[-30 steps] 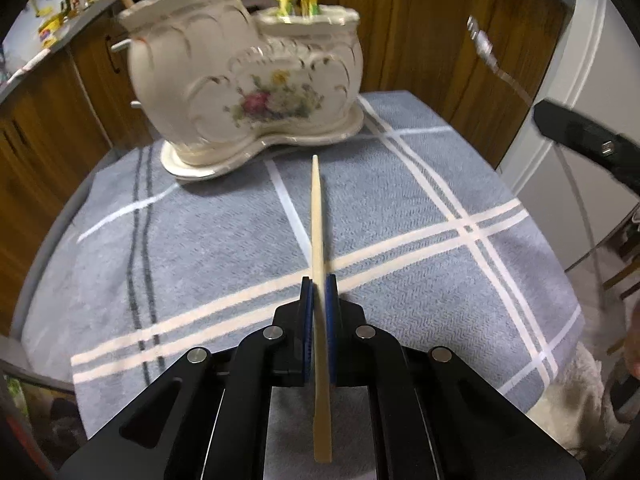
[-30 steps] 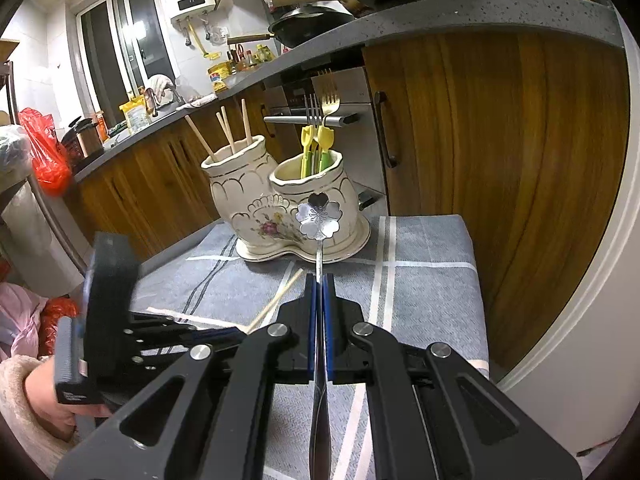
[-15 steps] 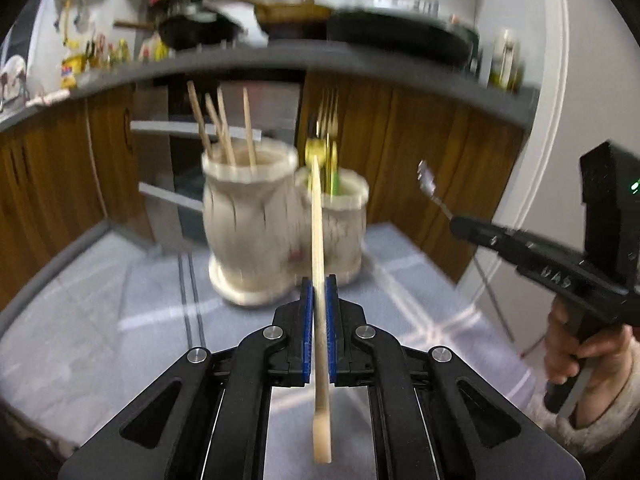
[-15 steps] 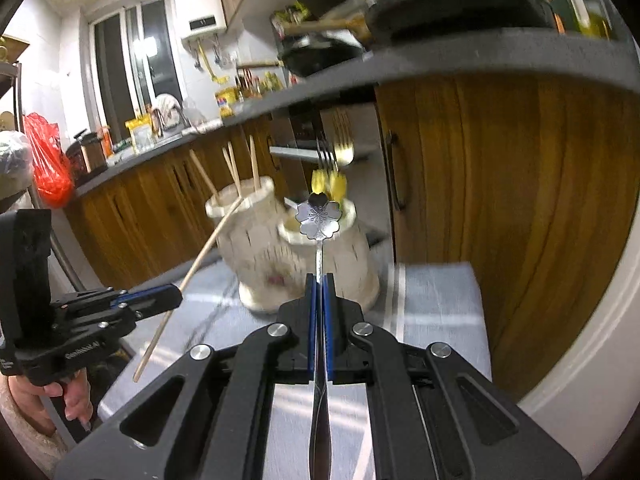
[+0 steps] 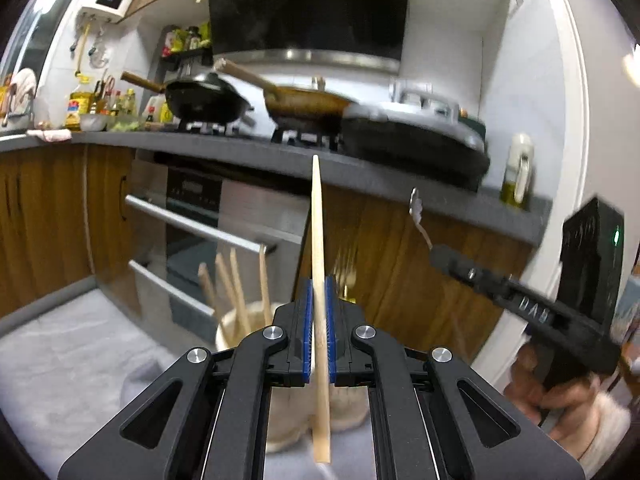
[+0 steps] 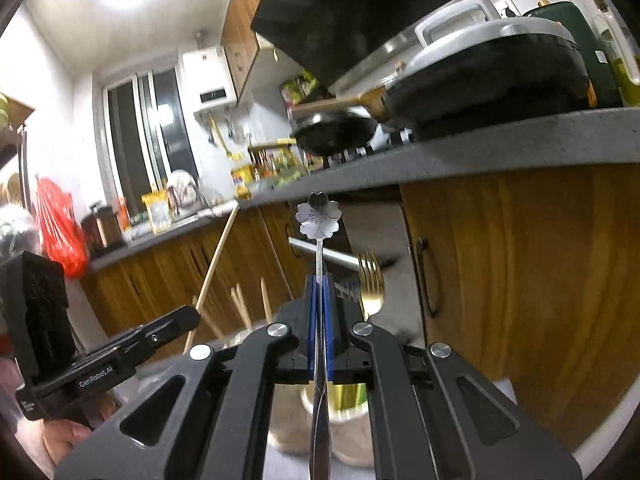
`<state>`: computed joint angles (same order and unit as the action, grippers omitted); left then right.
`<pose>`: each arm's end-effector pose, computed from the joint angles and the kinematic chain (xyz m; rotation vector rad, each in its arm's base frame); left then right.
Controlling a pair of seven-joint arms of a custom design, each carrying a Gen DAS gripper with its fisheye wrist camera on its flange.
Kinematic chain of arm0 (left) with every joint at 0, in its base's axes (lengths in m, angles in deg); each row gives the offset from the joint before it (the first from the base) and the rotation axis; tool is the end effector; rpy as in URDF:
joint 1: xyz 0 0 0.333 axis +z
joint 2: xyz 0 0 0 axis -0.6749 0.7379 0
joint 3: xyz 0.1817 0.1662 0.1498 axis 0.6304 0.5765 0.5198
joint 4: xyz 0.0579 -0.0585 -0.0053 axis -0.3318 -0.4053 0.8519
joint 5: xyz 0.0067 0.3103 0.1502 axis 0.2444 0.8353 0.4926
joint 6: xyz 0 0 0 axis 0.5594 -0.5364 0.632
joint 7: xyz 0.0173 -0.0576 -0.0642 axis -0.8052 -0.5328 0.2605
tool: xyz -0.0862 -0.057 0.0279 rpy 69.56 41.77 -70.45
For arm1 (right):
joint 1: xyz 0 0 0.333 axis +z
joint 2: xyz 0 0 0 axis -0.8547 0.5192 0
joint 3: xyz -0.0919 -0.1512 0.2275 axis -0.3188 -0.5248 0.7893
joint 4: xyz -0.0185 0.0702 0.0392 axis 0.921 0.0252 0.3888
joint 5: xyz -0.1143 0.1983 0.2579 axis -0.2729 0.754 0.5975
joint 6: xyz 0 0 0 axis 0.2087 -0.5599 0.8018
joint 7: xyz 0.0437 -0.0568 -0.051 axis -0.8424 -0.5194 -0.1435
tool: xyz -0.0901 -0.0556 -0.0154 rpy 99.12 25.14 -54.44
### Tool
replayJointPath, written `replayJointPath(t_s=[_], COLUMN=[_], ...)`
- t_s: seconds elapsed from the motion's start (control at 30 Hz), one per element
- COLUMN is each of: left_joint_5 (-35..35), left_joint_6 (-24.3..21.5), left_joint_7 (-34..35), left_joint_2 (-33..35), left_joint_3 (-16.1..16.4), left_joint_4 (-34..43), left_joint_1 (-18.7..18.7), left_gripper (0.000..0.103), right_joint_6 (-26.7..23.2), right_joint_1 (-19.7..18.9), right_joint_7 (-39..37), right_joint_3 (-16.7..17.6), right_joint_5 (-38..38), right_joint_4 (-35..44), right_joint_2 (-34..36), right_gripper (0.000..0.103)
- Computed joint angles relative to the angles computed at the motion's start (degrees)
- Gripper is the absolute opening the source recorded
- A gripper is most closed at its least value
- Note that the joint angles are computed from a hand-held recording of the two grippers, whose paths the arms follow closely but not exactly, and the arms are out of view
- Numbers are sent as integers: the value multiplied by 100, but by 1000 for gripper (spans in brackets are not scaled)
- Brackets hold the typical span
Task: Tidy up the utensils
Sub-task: 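Carry the chopstick over the tall cup while the right carries the spoon over the short cup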
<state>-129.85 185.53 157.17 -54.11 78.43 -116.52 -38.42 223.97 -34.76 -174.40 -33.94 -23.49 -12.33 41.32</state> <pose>0.5757 -0.0618 0.6536 -0.8888 2.1383 -1.7659 0.4960 0.2975 0.6473 -1.0372 1.4954 -0.9479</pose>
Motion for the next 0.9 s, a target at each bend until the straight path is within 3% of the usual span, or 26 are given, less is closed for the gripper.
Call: replayJointPath(t_s=[0.23, 0.37, 0.5, 0.6, 0.7, 0.83, 0.9], left_joint_5=[-80, -331, -787, -1165, -1266, -1527, -1497], left_joint_6=[780, 1457, 1839, 2007, 2023, 1894, 1619], left_joint_7=[-256, 537, 1353, 1798, 1808, 2010, 1858], left_joint_2=[653, 536, 447, 408, 465, 407, 381], left_joint_3=[-366, -563, -606, -586, -547, -518, -449], left_joint_4=[766, 445, 172, 27, 57, -18, -32], left_joint_1=[-172, -275, -372, -420, -443, -384, -319], left_gripper=[6, 6, 6, 6, 6, 6, 6], right_joint_6=[311, 156, -41, -146, -42, 16, -42], right_joint_1=[-42, 79, 252, 345, 343, 386, 422], right_joint_7=[935, 891, 812, 731, 689, 706, 783], right_joint_3=[-279, -412, -520, -575, -624, -660, -638], right_joint_5=[-681, -735, -882, -947, -851, -767, -821], right_joint_4=[652, 933, 973, 985, 1013, 876, 712], right_joint_2=[536, 822, 977, 1085, 1166, 1123, 1013], right_gripper=[3, 3, 3, 3, 3, 3, 3])
